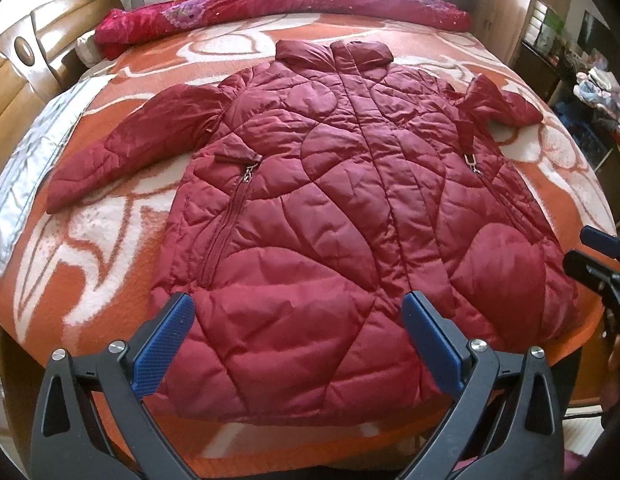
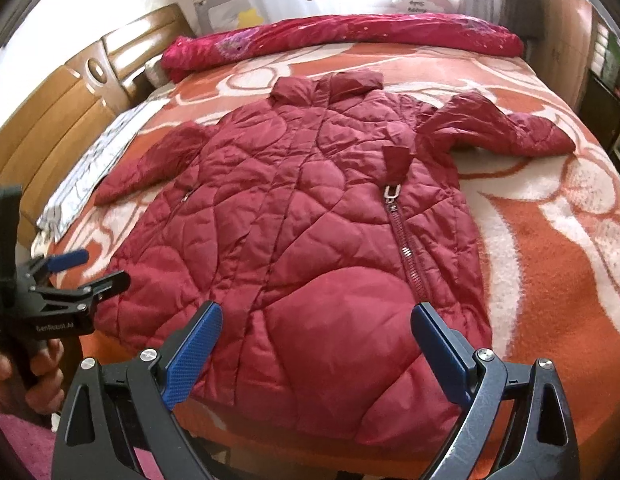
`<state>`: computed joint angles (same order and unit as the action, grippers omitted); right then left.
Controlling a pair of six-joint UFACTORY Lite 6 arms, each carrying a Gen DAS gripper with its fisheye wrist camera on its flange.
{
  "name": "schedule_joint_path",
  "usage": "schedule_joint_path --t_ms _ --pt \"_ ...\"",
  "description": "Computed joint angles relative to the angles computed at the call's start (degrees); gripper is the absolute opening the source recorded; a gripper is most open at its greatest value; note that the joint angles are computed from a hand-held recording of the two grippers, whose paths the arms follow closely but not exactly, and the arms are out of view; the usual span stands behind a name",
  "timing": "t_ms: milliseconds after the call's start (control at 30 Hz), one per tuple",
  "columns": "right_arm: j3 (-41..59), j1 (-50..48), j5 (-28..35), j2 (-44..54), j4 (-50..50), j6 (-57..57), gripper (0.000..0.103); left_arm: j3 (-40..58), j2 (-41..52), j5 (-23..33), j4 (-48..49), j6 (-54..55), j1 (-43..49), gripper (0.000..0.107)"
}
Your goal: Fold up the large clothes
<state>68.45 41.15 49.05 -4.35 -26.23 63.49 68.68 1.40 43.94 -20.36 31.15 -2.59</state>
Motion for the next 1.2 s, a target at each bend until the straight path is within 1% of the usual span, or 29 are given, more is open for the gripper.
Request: schedule_joint_path --t_ms 67,100,133,200,267,400,500,633,733,800,900,933,1000,1067,1133,1200 --pt "-1.68 -2.4 -2.24 -1.51 -0.53 -0.22 0.096 1.91 2.07 0.77 -3.28 1.66 0.73 0.103" --pt "-2.96 -3.64 -3.83 -2.75 -1.63 0.22 0.096 2.76 2.93 0.58 -3.44 1.56 0.69 0.103" --pt "-3.54 -5.37 -5.2 -3.37 -0.34 -0.8 0.096 2.99 3.36 -1.15 -2.58 1.26 0.32 0.103" --pt "-5.1 -9.01 -8.7 -4.91 1.95 -2.97 0.096 4.19 4.7 -2.38 -2.02 0.88 -0.05 0.103" --pt "-5.08 -11.52 -9.06 -5.11 2.7 -5.0 0.096 4.92 5.81 -4.32 -0.77 0.17 -0.5 0.103" --pt "-5.53 -18.94 -11.69 -5.14 7.0 -12.08 0.096 9.77 10.41 -1.52 3.96 -4.52 -1.58 0.103" --pt "-5.24 -23.93 -12.55 -4.6 9.83 -16.86 0.096 13.34 13.67 1.58 8.19 -8.54 -2.54 0.103" --pt "-4.7 -30.22 -14.17 -3.06 13.33 -23.07 0.096 15.42 15.66 0.6 8.09 -8.83 -2.86 0.103" --pt "-4.56 -36.63 -17.04 -1.04 19.29 -30.5 0.096 16.5 16.89 -1.45 7.0 -8.58 -3.26 0.103" --pt "-4.17 -41.41 -19.16 1.04 25.32 -37.51 0.094 17.94 18.12 -1.61 6.88 -8.94 -3.54 0.103" --pt "-2.09 -47.4 -20.94 4.76 30.46 -45.08 0.094 20.29 20.05 -1.43 7.11 -9.83 -4.16 0.103" --pt "-1.26 -49.02 -21.54 6.04 30.79 -46.25 0.094 21.11 20.72 -1.2 7.29 -10.26 -4.39 0.103" --pt "1.59 -52.81 -21.91 9.57 32.25 -48.9 0.088 22.37 21.89 -1.11 7.51 -11.03 -4.88 0.103" --pt "4.01 -56.55 -22.4 12.77 37.39 -54.04 0.083 23.64 23.21 -0.82 7.98 -11.99 -5.49 0.103" --pt "7.79 -61.49 -22.57 17.58 45.28 -61.03 0.081 24.84 24.6 -0.37 8.41 -12.59 -5.99 0.103" --pt "11.85 -65.15 -22.58 22.22 49.88 -64.95 0.072 25.9 25.94 -0.06 9.43 -13.65 -6.7 0.103"
